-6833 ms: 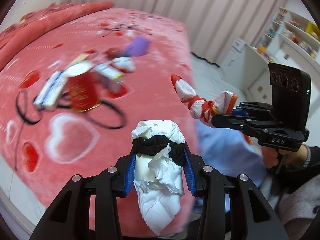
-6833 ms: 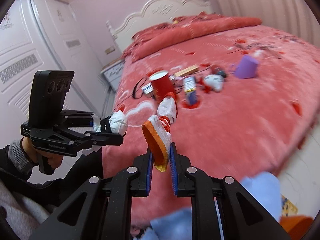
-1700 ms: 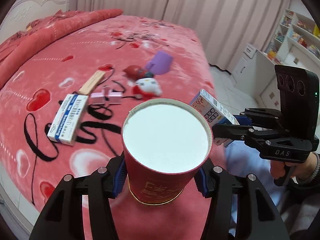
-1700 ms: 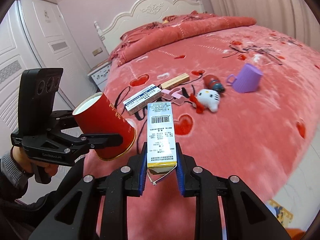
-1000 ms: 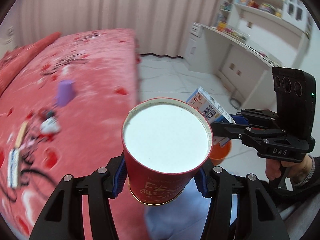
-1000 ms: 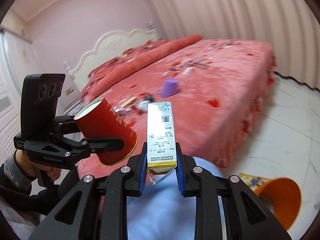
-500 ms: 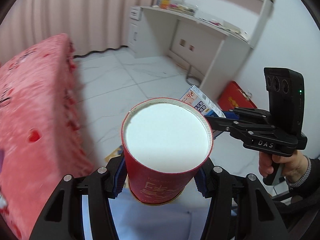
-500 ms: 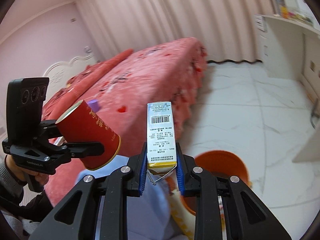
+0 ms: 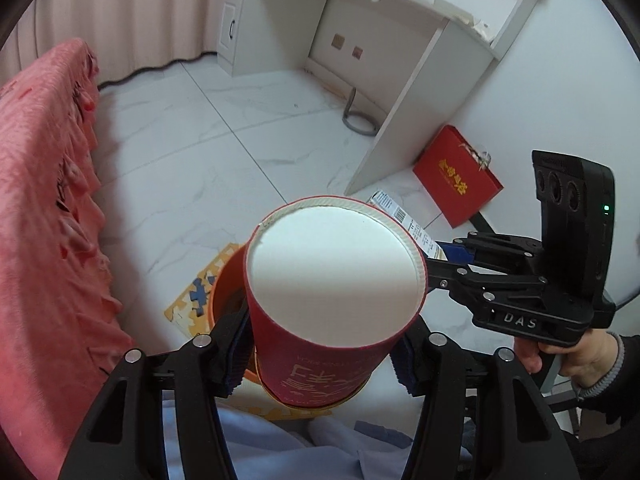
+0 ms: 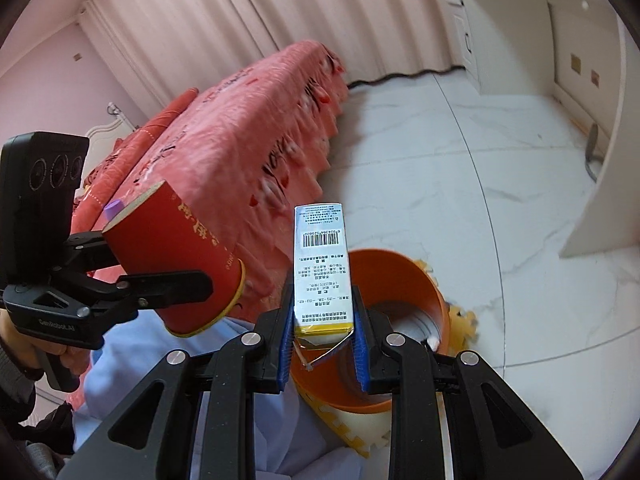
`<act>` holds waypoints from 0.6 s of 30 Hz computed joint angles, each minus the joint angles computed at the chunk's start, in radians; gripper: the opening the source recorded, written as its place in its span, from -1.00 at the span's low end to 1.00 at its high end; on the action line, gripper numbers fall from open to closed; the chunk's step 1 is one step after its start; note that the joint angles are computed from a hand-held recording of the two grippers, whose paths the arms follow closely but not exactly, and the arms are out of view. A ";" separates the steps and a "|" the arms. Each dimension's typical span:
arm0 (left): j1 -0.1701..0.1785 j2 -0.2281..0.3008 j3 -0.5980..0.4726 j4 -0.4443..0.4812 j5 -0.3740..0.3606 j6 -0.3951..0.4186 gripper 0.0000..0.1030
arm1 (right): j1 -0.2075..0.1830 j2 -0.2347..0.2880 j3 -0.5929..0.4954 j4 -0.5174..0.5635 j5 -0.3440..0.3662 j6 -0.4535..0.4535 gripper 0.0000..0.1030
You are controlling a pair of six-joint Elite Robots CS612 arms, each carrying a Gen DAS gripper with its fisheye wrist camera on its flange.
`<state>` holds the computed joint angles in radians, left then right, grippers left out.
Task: Collect trash
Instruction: 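Carry the red cup and white box in both tools over the orange bin, then open both tools to drop the cup and box into the bin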
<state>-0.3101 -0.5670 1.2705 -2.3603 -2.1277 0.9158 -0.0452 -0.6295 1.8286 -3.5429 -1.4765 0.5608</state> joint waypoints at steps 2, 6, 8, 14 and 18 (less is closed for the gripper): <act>-0.006 0.011 -0.013 0.012 0.016 -0.001 0.18 | -0.003 0.008 -0.009 0.011 0.000 0.005 -0.51; -0.014 0.027 -0.038 0.028 0.030 -0.008 0.23 | -0.004 0.015 -0.023 0.029 -0.008 0.019 -0.49; -0.020 0.032 -0.047 0.046 0.042 -0.006 0.28 | -0.004 0.019 -0.028 0.035 -0.015 0.030 -0.45; -0.027 0.040 -0.045 0.034 0.080 -0.031 0.33 | -0.009 0.031 -0.041 0.054 -0.011 0.039 -0.35; -0.027 0.042 -0.045 0.027 0.093 -0.043 0.47 | -0.009 0.031 -0.043 0.060 -0.002 0.039 -0.35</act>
<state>-0.3371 -0.5245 1.2251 -2.3335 -2.0347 0.8729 -0.0543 -0.5982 1.7860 -3.4832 -1.4782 0.5996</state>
